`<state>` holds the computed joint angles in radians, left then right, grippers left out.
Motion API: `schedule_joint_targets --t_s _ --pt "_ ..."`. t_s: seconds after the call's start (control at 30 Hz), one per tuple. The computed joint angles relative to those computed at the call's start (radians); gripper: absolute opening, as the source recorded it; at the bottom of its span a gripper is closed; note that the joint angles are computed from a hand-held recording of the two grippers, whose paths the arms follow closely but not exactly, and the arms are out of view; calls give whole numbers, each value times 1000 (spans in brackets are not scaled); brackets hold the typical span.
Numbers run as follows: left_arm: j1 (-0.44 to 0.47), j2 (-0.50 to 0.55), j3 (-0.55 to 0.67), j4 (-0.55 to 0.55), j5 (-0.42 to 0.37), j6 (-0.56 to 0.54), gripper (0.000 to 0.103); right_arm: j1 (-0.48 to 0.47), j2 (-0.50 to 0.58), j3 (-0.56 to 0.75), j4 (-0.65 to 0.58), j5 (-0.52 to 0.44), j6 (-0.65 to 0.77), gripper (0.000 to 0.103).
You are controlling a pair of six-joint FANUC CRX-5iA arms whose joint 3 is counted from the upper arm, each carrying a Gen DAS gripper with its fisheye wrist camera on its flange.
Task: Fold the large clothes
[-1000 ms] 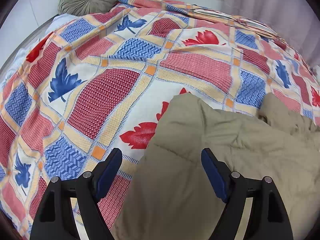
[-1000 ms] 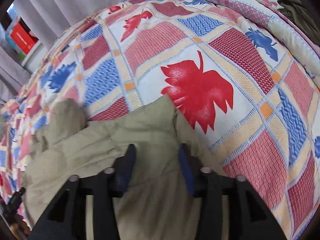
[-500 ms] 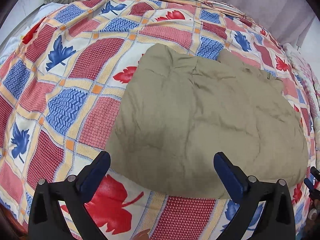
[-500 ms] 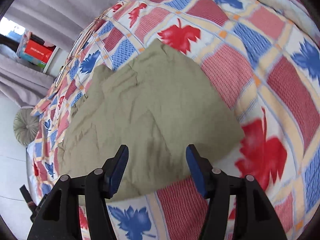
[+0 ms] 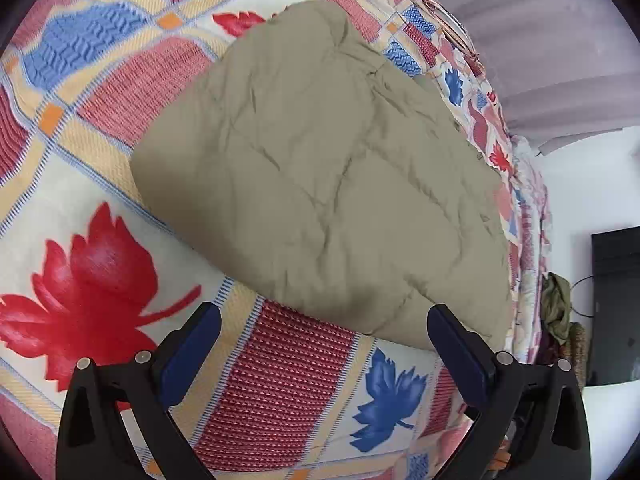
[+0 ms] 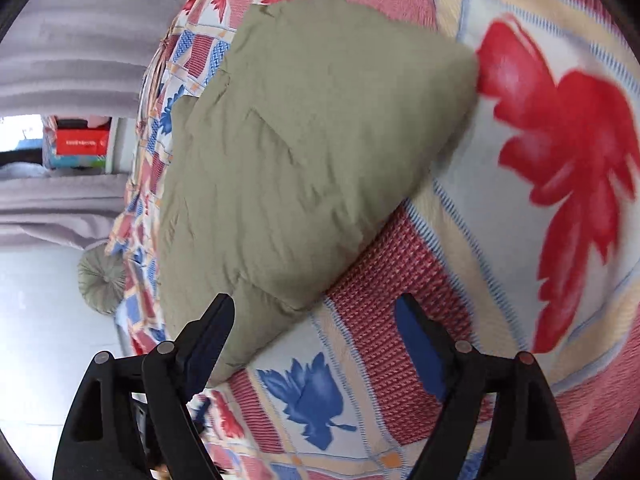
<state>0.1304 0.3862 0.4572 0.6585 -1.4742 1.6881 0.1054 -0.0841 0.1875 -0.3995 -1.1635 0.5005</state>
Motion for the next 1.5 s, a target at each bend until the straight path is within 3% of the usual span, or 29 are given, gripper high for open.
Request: schedule_joint_targets --t_s 0.27,0.57,0.8,0.83,0.9,0.93,0.97,1.0,1.03,1.13,1.23,1.37,1.5 --pt "-19 6 -83 47 112 30 103 -42 46 7 -145 39 75 84" --pt "-32 103 57 -11 155 94 103 -62 80 -2 -174 140 68 84" --pt "-57 157 127 -68 204 212 102 -69 123 4 -210 226 77 84" --pt "-63 168 156 -93 192 235 96 -64 129 3 -203 242 65 84" --pt "-73 192 218 -130 170 245 59 -55 131 0 -193 261 44 84" --pt "-72 193 219 -118 175 225 49 -55 134 4 -194 259 37 83" --pt "-70 192 220 -109 176 205 36 -55 138 10 -192 249 24 80" --pt "-75 202 256 -129 157 193 31 -55 133 6 -186 240 5 67" --pt "-84 212 303 -166 135 177 27 -58 133 7 -192 235 -13 53" --pt "-108 226 401 -240 94 132 18 -61 121 2 -206 253 -25 28" --pt "-105 198 397 -243 101 93 15 -53 116 19 -188 244 -18 21" --pt "-88 129 335 -219 98 41 15 -58 88 24 -207 212 14 20" --pt "-49 -17 174 -198 70 -49 15 -48 31 6 -205 160 8 20"
